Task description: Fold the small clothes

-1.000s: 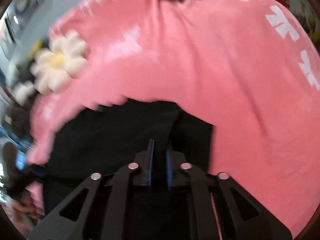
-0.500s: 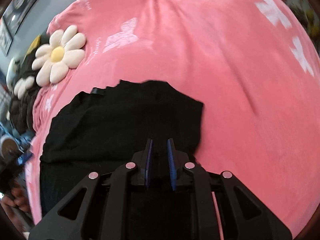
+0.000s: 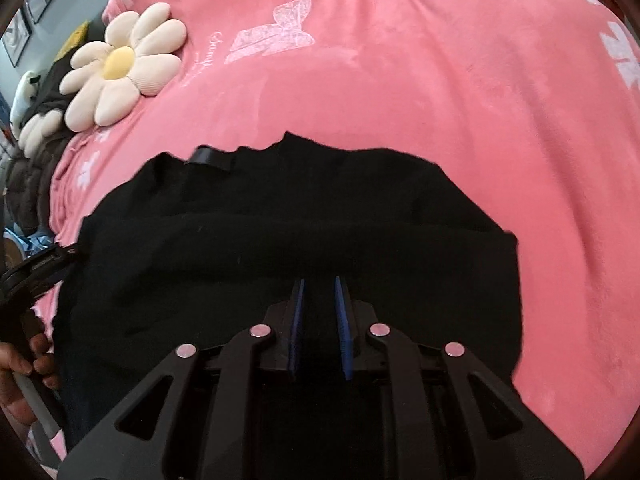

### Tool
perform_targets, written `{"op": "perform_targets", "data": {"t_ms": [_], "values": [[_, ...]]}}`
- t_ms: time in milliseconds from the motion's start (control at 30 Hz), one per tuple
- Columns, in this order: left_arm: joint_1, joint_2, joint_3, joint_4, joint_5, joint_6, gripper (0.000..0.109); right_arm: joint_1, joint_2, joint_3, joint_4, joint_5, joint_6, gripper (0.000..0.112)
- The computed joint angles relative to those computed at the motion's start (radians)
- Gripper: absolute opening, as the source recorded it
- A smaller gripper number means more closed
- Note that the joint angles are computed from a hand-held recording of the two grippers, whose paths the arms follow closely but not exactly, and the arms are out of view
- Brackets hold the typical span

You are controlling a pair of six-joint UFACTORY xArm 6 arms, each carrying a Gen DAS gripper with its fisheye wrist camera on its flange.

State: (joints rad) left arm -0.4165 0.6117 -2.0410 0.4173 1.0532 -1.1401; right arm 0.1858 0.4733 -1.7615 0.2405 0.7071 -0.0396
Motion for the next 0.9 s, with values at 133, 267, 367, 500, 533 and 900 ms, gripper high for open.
{"op": "perform_targets", "data": {"t_ms": [133, 267, 367, 500, 533, 900], "values": [[0.012, 0.017, -0.020, 0.001, 0.012, 0.024, 0.068, -0.002, 0.076, -0.144, -0.044, 0.075, 0.084, 0.016], [0.031, -0.027, 0.047, -0.029, -0.048, 0.002, 0.067, 0.006, -0.022, 0.001, -0.063, 0.019, 0.064, 0.017], [0.036, -0.133, 0.189, -0.055, -0.130, -0.058, 0.063, -0.005, -0.122, 0.155, -0.093, -0.045, 0.058, 0.017], [-0.001, -0.289, 0.392, -0.055, -0.225, -0.037, 0.064, -0.049, -0.252, 0.338, -0.050, -0.093, 0.045, 0.019], [-0.018, -0.300, 0.403, -0.044, -0.209, -0.018, 0.065, -0.061, -0.244, 0.347, -0.063, -0.075, 0.037, 0.018], [-0.185, -0.605, 0.777, -0.032, -0.168, -0.058, 0.075, -0.108, -0.806, 0.874, -0.145, -0.095, 0.114, 0.060]]}}
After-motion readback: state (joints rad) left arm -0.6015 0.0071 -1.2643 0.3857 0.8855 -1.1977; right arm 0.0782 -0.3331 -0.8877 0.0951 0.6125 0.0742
